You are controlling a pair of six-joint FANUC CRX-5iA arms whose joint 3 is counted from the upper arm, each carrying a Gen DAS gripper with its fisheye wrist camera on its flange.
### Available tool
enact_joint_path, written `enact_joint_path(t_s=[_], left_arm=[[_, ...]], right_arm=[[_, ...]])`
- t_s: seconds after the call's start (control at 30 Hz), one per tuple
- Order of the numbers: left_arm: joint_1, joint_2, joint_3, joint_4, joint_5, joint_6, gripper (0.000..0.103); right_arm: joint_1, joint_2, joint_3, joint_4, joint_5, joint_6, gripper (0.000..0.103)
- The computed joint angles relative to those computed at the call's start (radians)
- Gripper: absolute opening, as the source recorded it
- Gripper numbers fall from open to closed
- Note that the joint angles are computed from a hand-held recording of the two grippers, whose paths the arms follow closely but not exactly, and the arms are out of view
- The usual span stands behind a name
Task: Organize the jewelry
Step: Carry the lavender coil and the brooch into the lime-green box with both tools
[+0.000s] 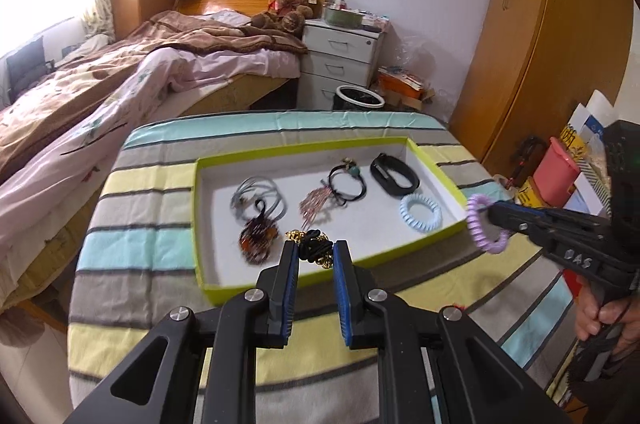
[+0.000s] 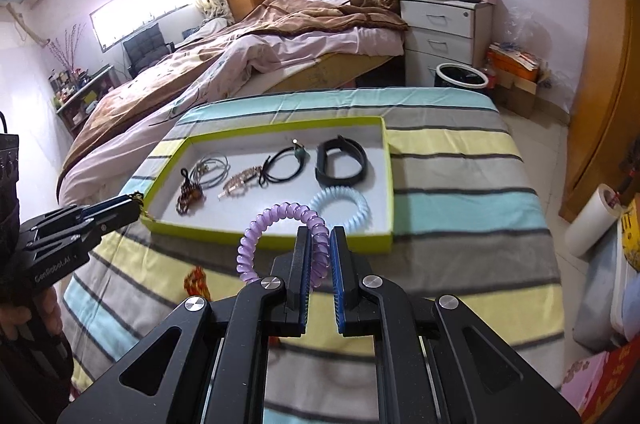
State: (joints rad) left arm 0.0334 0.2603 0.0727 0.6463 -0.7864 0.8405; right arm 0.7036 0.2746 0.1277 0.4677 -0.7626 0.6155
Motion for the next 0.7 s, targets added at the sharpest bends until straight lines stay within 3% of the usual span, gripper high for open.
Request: enact_joint_path(t_s=[0.57,0.7], left_arm=[[-0.026,0.154,0.178,-0.086,-0.061,0.100,0.018],[-0.031,0.170,0.205,-0.152,-0.060,0.137,0.018]], right_arm=[[-0.059,0.247,0.368,-0.188,-0.171,0.236,0.010],[-0.070,0.285,0.421,-0.224,-0.208,0.271,0.010]])
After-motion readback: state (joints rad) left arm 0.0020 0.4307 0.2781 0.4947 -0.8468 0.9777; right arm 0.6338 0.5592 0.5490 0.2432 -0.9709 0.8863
